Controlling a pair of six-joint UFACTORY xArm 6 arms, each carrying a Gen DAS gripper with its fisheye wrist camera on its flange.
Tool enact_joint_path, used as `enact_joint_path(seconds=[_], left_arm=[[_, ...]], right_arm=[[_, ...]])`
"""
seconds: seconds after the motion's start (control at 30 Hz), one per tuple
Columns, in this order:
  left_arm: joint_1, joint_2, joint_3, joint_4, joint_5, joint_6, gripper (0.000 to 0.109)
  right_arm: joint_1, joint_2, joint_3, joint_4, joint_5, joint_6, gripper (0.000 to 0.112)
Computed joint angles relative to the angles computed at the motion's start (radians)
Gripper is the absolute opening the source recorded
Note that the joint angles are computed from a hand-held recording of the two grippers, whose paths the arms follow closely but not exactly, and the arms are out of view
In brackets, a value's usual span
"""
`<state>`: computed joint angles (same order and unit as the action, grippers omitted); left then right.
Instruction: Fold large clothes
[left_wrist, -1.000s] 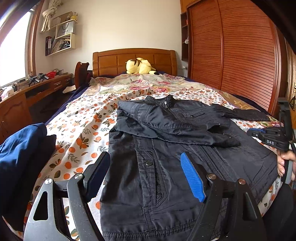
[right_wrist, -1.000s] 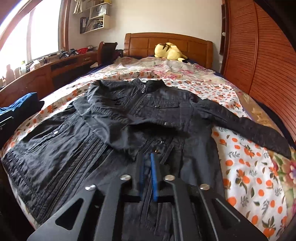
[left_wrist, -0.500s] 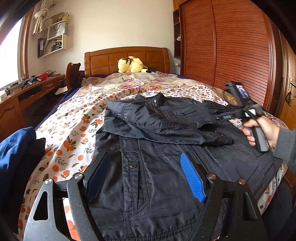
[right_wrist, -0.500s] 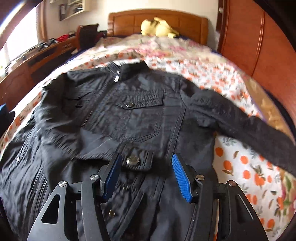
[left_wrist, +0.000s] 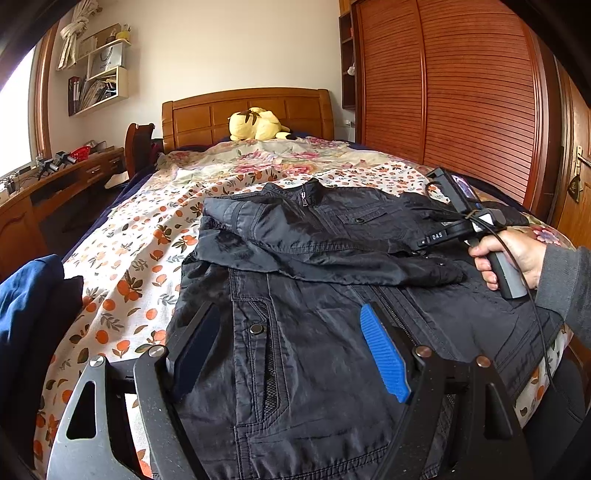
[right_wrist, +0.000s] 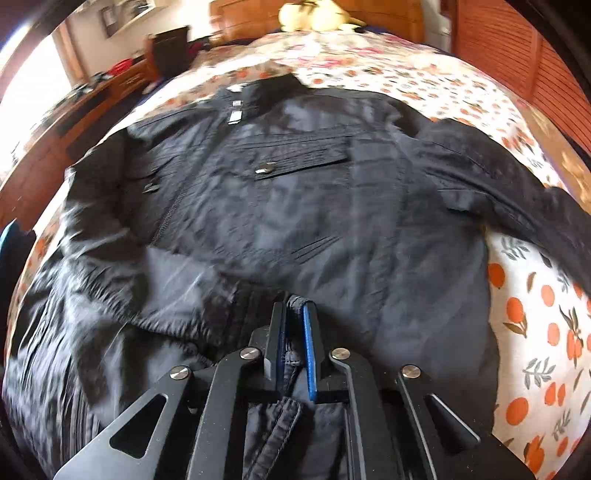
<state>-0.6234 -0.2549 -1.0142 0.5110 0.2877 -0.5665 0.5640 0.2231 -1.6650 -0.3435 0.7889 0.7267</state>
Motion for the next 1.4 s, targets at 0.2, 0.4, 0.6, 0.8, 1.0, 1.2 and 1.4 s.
enact_joint_path(seconds=[0.2,0.4,0.6,0.8,1.0,1.2,1.4], left_arm=[[-0.01,0.006,-0.008,0.015,0.001,-0.006,0.079],[-0.009,0.007,-0.011,0.004,-0.008,-0.001,0.079],[-0.012,0.011,-0.012,-0.015,-0.017,0.007,0.079],[-0.03,0.034,-0.036,0.0,-0.014,-0.009,0.079],[-0.058,0.081,-0.082,-0.002,-0.009,-0.019,0.079],[-0.088,0.129,-0.129,0.032,0.005,-0.046,0.079],[-0.11,0.165,-0.167,0.063,0.023,-0.075,0.079]], right_arm=[[0.035,-0.151,0.15,-0.16,-0.09,0.071,0.002],[0.107,-0.351,0.292,-0.374,-0.063,0.201,0.002],[0.15,-0.41,0.35,-0.428,0.162,0.321,0.002],[0.158,-0.382,0.356,-0.455,0.211,0.32,0.02],[0.12,-0.389,0.43,-0.396,0.041,0.263,0.048],[0.079,-0.346,0.474,-0.323,-0.059,0.193,0.048],[0.037,-0.344,0.518,-0.272,-0.142,0.179,0.051]])
